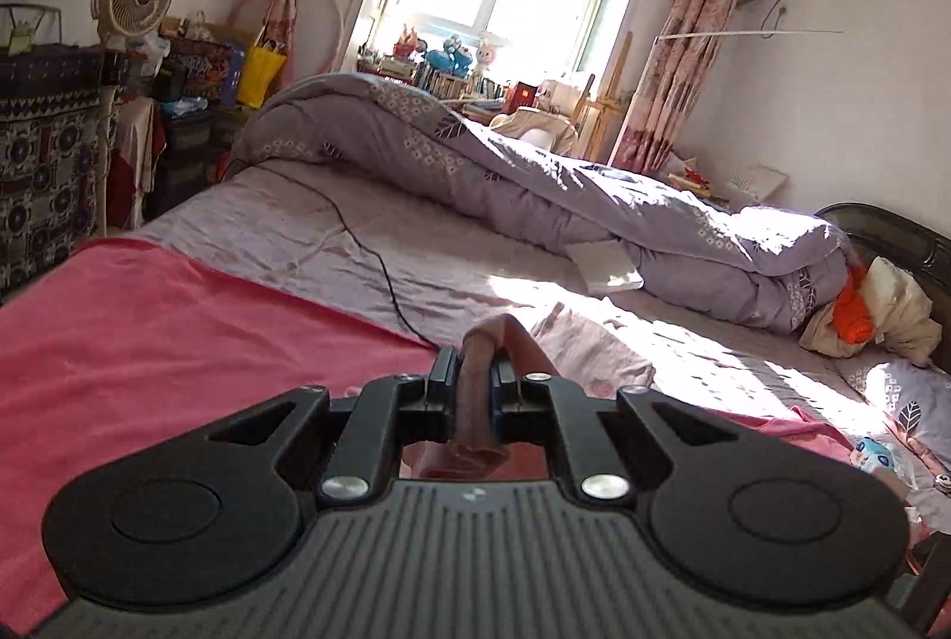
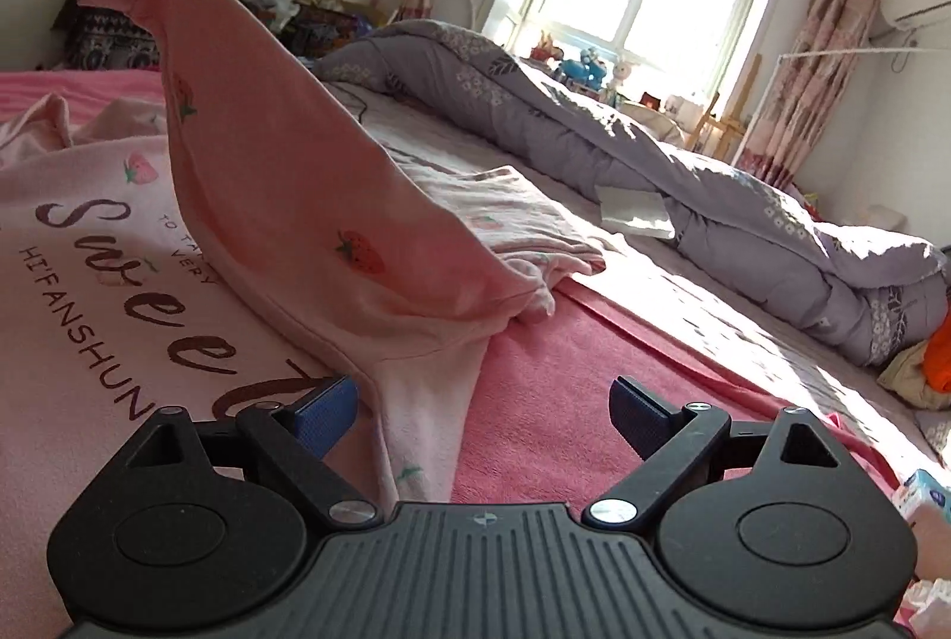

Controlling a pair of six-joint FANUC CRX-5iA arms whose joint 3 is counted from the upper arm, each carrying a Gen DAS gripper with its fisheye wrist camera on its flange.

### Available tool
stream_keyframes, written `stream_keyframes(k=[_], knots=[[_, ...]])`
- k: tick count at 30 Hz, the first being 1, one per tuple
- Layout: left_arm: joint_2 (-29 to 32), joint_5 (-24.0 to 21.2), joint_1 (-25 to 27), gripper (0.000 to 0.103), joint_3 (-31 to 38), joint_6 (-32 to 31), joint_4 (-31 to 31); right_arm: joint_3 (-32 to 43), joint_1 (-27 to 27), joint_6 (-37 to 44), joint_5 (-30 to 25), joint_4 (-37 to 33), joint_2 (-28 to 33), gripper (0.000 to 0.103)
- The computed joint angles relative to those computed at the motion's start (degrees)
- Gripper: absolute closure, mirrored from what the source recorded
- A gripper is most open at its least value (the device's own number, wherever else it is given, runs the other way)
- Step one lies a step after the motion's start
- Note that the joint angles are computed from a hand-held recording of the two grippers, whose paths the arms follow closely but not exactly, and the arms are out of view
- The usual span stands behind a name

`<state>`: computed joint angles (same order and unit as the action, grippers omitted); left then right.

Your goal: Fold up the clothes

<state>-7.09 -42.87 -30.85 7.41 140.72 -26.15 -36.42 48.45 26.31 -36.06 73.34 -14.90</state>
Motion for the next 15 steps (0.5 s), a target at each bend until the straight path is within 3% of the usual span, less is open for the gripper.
stream_keyframes(k=[2,4,7,9,10,12,15], knots=[[-0.51,2.57,2.57,0.093,-2.80,-0.51,4.54,0.97,0.41,4.46,1.31,2.38,2.78,0.010],[-1.19,5.09,4.44,0.093,-5.19,-0.58,7.79,1.34,-0.82,3.36,1.96,8.21,4.74,0.010],[-2.99,9.41,6.26,0.093,-7.81,-2.17,11.24,2.03,-4.17,-7.99,-5.28,21.01,8.18,0.015],[-3.37,13.65,7.77,0.093,-9.63,-6.86,16.83,1.52,-5.79,-15.04,-10.94,24.19,8.22,0.018],[-3.02,15.15,8.30,0.093,-10.16,-9.85,19.74,1.15,-6.63,-17.52,-12.31,22.48,7.16,0.018],[-1.23,16.42,9.04,0.092,-10.55,-16.19,25.53,1.38,-8.36,-16.91,-9.43,13.03,4.47,0.017],[3.96,9.61,8.27,0.092,-6.91,-18.38,25.70,3.40,-8.87,-5.13,-5.90,-5.37,2.79,0.017]])
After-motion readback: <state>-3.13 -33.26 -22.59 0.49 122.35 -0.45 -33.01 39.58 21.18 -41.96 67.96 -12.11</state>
